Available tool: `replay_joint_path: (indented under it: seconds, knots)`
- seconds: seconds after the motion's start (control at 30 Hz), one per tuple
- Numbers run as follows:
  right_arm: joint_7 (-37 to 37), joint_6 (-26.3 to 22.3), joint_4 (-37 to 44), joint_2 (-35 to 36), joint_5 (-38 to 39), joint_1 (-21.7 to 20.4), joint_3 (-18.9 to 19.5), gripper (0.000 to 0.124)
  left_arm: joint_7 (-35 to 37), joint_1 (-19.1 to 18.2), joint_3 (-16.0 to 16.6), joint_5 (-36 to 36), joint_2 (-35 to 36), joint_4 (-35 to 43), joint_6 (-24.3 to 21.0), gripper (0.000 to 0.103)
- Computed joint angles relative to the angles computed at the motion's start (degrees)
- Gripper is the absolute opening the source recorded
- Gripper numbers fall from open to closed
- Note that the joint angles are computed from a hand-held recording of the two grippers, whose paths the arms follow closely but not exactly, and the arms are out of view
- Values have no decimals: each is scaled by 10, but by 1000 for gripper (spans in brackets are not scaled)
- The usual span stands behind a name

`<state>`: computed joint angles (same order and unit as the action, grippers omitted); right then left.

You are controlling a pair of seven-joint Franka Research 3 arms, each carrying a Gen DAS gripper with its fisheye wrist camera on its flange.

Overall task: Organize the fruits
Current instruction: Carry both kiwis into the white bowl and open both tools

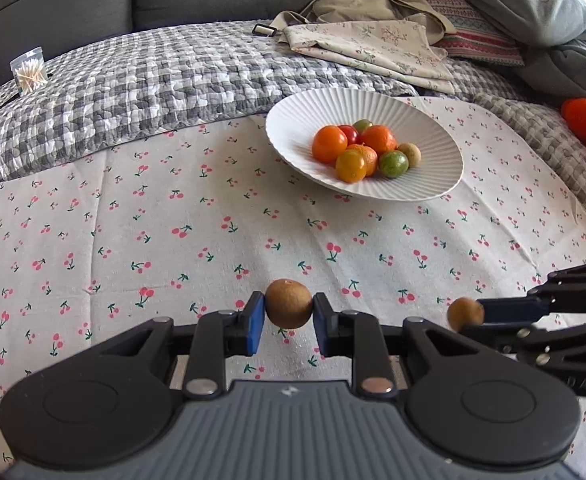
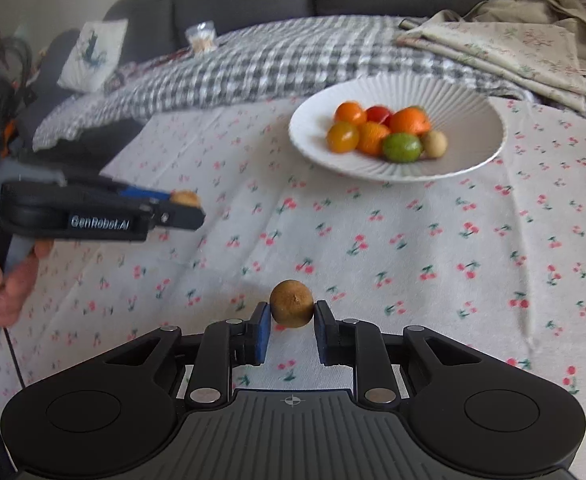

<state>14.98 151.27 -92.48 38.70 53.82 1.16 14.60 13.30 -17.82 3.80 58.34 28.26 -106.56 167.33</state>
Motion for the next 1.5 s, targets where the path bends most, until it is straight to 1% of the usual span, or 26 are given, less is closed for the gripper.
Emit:
replay_joint_path:
  seconds: [0.13, 0.2, 0.27, 0.33, 0.43, 0.53, 0.6, 0.7, 0.93, 1.03, 1.13, 1.3, 1.37, 1.5]
  knots:
    - [4, 16, 4, 2, 4, -1, 0, 22, -14, -6, 7, 8, 0, 2, 0, 24]
    - [-5, 25, 2, -1, 16, -8, 7, 22, -45, -15, 19, 30, -1, 2, 6, 24]
    - [-12, 23, 5, -3, 32, -18, 14, 22, -84, -22, 31, 57, -2, 4, 16, 24]
    - [-14, 28, 10, -2, 46, -21, 15, 22, -118, -25, 37, 85, -2, 9, 21, 24]
    - [-9, 39, 19, 1, 54, -21, 11, 22, -152, -25, 36, 123, 4, 22, 24, 24]
    - [-16, 49, 26, 3, 72, -28, 17, 22, -176, -22, 30, 151, 10, 37, 27, 24]
    - [-19, 54, 31, 5, 85, -33, 21, 22, -184, -20, 25, 164, 16, 49, 19, 24]
    - [-21, 67, 41, 10, 97, -34, 21, 22, -168, -20, 15, 172, 27, 70, -13, 24]
    - [-20, 92, 75, 31, 125, -40, 32, 22, -176, -17, 12, 190, 61, 123, -22, 24]
    - [-14, 95, 101, 48, 134, -44, 37, 22, -186, -14, 17, 194, 75, 145, -11, 24]
    - [5, 92, 136, 71, 127, -42, 36, 22, -167, -7, 15, 170, 95, 173, 1, 24]
    - [21, 92, 197, 112, 93, -33, 44, 22, -120, -14, 24, 122, 136, 223, 22, 24]
    - [29, 93, 218, 127, 74, -26, 45, 22, -80, -14, 20, 93, 157, 247, 25, 24]
    - [59, 94, 255, 156, 29, -9, 40, 22, 17, -12, 0, 24, 197, 295, 4, 24]
